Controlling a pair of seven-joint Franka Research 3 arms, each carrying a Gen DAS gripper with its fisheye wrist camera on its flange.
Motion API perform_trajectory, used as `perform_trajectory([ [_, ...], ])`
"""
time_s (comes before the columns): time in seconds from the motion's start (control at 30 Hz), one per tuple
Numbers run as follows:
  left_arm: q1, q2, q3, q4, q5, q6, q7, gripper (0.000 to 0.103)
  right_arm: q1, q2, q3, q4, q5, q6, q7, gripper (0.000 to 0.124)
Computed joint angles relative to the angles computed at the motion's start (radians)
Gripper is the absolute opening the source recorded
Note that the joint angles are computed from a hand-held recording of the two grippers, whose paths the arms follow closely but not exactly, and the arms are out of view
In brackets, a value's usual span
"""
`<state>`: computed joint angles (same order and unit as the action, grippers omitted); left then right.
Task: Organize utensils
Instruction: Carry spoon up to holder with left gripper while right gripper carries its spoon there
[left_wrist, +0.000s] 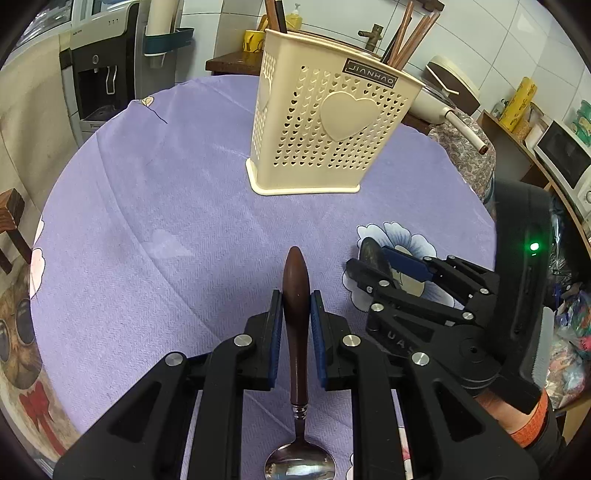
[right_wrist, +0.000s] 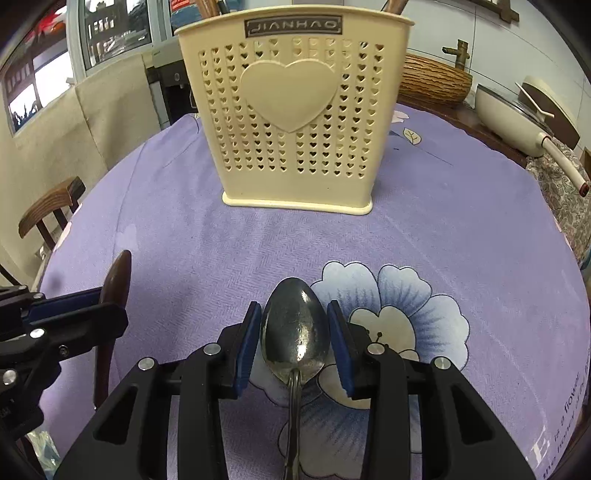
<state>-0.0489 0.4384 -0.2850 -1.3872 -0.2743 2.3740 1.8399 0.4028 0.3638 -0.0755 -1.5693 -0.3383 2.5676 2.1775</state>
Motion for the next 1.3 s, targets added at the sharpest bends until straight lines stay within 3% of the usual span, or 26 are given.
perform_trajectory([
  [0.6, 0.015, -0.068, -0.012, -0.053, -0.06, 0.071, 0.057, 0.016, -0.045, -0.202, 0.022, -0.196, -0.039, 0.223, 0.083, 0.036],
  [1.3, -0.004, -0.1, -0.012, -0.041, -0.096, 0.118, 0.126, 0.016, -0.103, -0.275, 0.071, -0.252, -0.081, 0.265, 0.109, 0.036],
])
